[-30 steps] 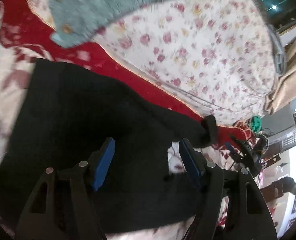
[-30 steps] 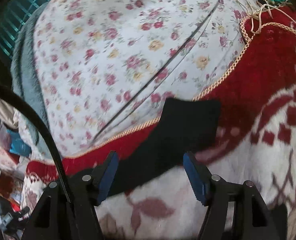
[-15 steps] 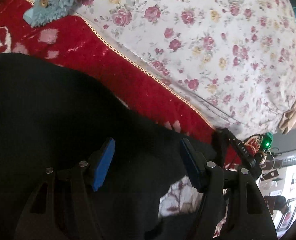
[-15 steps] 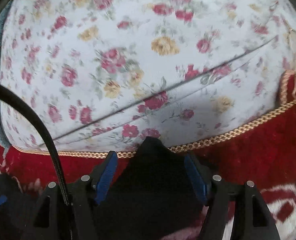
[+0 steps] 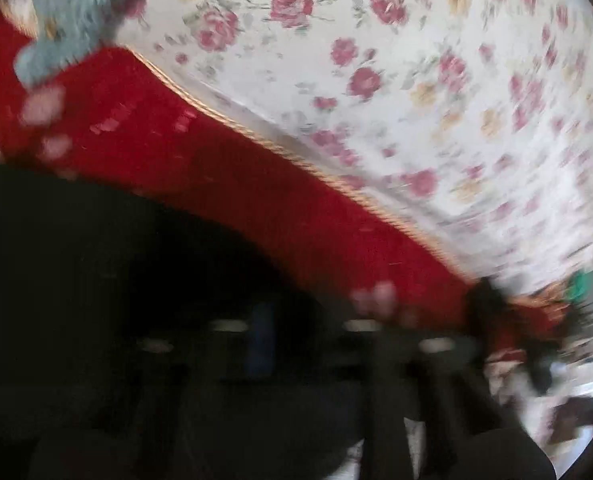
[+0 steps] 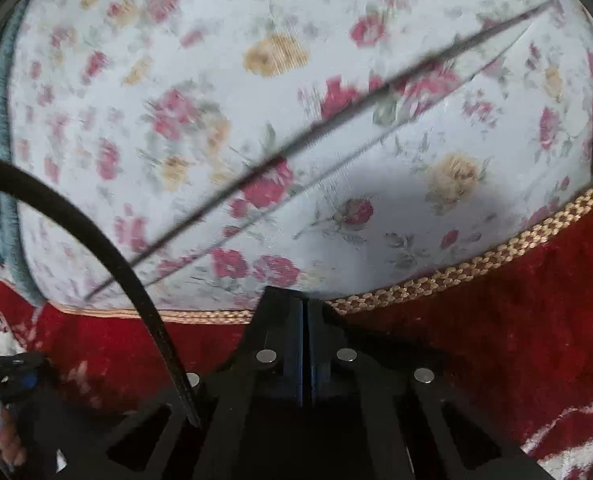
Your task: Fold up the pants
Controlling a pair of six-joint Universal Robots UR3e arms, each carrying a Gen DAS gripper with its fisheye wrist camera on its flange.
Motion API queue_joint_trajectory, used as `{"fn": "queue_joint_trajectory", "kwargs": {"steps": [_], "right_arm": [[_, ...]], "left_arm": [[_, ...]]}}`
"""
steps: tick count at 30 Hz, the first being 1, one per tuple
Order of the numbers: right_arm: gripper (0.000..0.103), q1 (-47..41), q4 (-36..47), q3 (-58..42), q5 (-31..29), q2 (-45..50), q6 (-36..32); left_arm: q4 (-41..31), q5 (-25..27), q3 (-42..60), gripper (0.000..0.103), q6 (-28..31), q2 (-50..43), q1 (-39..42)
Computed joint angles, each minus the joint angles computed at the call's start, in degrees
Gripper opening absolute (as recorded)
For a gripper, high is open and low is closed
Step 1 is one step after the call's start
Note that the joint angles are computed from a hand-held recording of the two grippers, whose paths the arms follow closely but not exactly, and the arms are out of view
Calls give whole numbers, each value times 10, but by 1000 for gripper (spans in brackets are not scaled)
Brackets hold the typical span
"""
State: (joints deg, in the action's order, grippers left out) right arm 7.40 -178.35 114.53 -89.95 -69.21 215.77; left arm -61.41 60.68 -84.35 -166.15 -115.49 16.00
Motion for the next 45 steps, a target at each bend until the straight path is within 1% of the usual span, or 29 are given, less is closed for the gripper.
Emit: {"fn": "queue_joint_trajectory", "kwargs": {"steps": [1, 3, 5, 7, 9, 11, 12, 13, 14, 17, 18, 19, 21, 22, 23, 24, 27, 29, 31, 33, 36, 38, 39, 40, 41, 42, 43, 44, 45], "right_arm": [[1, -4, -23, 22, 10, -16, 5], [1, -12, -59, 64, 26, -57, 8], [1, -15, -55, 84, 31, -94, 1], [1, -16, 0, 73, 26, -122, -11], [3, -8, 58, 40, 18, -124, -8], [18, 8, 110, -11, -10, -89, -5], [41, 16, 143, -46, -17, -69, -16], [53, 24, 164, -88, -19, -36, -27], [53, 22, 180, -112, -13, -20, -49], [53, 7, 249, -186, 20, 31, -140], [53, 4, 278, -213, 20, 51, -173], [53, 1, 292, -227, 15, 63, -189], [51, -18, 280, -219, 50, 74, -211], [48, -21, 249, -200, 56, 73, -216], [40, -18, 243, -194, 49, 72, -223], [4, -22, 222, -171, 71, 62, -241], [5, -6, 183, -121, 53, 21, -243], [5, -2, 148, -81, 40, -18, -232], [5, -6, 106, -26, 34, -86, -207], [5, 6, 88, 24, 12, -169, -178], [5, 21, 94, 77, -19, -279, -151], [5, 41, 105, 115, -42, -357, -130], [5, 73, 108, 120, -74, -369, -110], [5, 86, 118, 140, -90, -406, -95], [5, 112, 124, 164, -118, -440, -71], [5, 147, 133, 171, -152, -451, -43], [5, 172, 136, 192, -176, -469, -15], [5, 200, 140, 216, -197, -486, 20], [5, 243, 158, 239, -227, -507, 72]], "left_arm": [[-4, -10, -3, 10, 7, 2, 5], [-28, -40, -15, 6, 45, 22, 30], [-40, -61, -31, 6, 71, 45, 49], [-48, -62, -41, 6, 90, 68, 55], [-44, -56, -43, 6, 89, 73, 52], [-43, -53, -47, 6, 89, 74, 54], [-48, -54, -47, 6, 92, 73, 57], [-47, -53, -56, 6, 92, 80, 56], [-53, -54, -54, 6, 99, 77, 59], [-39, -54, -65, 6, 97, 75, 51], [-36, -52, -64, 6, 99, 73, 49], [-36, -50, -64, 6, 100, 73, 48], [-23, -44, -59, 6, 90, 61, 38], [-13, -42, -61, 6, 82, 54, 32], [-8, -40, -58, 6, 78, 47, 29], [-7, -37, -54, 6, 72, 39, 26], [-3, -38, -59, 6, 72, 42, 27], [-9, -52, -71, 6, 81, 66, 38], [-21, -67, -79, 6, 91, 90, 49], [-45, -86, -90, 6, 110, 128, 66], [-112, -120, -108, 6, 161, 195, 103], [-162, -139, -132, 6, 209, 253, 136], [-215, -155, -147, 6, 258, 299, 167], [-251, -165, -152, 6, 286, 324, 185], [-335, -174, -161, 6, 354, 373, 227], [-408, -176, -167, 6, 416, 411, 261], [-477, -173, -179, 6, 480, 452, 296], [-556, -163, -190, 6, 560, 494, 344], [-615, -149, -202, 6, 623, 527, 384]]}}
